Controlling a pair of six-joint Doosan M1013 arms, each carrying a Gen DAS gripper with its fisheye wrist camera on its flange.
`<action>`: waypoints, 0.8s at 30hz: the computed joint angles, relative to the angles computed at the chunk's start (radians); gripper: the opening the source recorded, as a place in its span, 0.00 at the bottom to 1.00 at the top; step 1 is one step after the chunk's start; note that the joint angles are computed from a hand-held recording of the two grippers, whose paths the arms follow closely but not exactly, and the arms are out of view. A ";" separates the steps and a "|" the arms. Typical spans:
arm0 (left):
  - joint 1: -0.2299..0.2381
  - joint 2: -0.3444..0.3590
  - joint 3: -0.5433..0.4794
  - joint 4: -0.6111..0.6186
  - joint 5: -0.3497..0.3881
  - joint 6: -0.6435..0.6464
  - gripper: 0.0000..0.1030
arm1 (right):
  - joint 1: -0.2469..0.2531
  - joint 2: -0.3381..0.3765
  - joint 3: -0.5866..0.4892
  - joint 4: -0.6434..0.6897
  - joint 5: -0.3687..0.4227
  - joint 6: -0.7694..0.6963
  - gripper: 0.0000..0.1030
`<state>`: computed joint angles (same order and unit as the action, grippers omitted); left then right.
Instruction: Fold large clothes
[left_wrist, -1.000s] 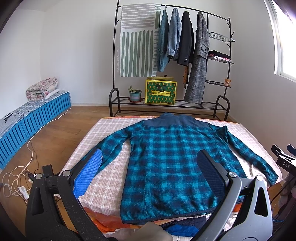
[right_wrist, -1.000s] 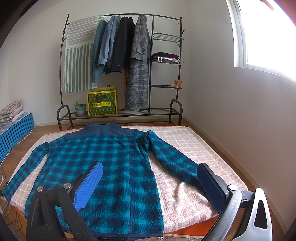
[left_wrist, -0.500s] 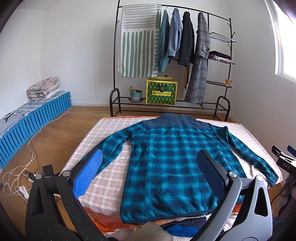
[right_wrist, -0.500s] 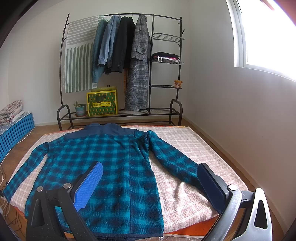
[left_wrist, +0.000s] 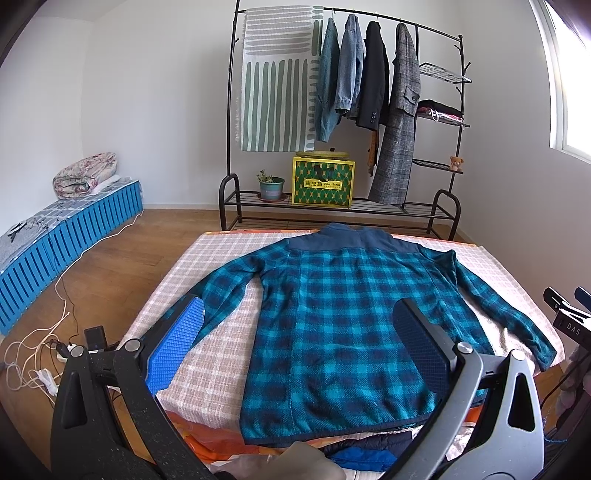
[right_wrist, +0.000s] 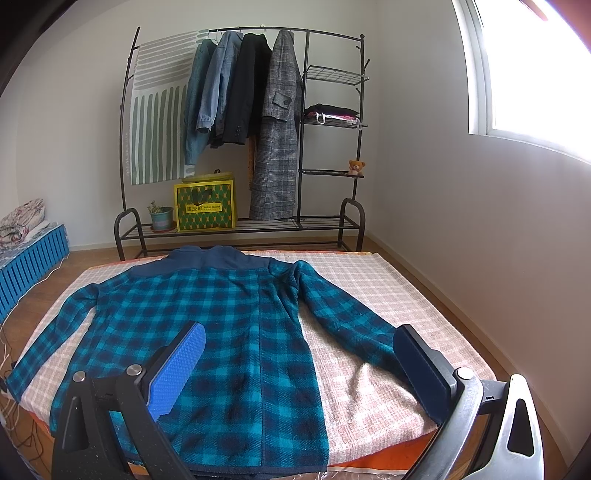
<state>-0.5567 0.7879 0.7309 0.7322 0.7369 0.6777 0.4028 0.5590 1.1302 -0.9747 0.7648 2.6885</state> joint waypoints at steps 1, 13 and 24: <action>0.000 -0.001 0.002 -0.001 -0.003 0.000 1.00 | 0.000 0.000 0.001 -0.001 0.000 0.000 1.00; 0.006 0.011 -0.009 0.034 0.032 -0.019 1.00 | 0.002 0.005 -0.010 0.011 -0.008 -0.005 1.00; 0.041 0.039 -0.045 0.071 0.073 -0.020 1.00 | 0.012 0.029 -0.073 0.035 -0.001 -0.074 1.00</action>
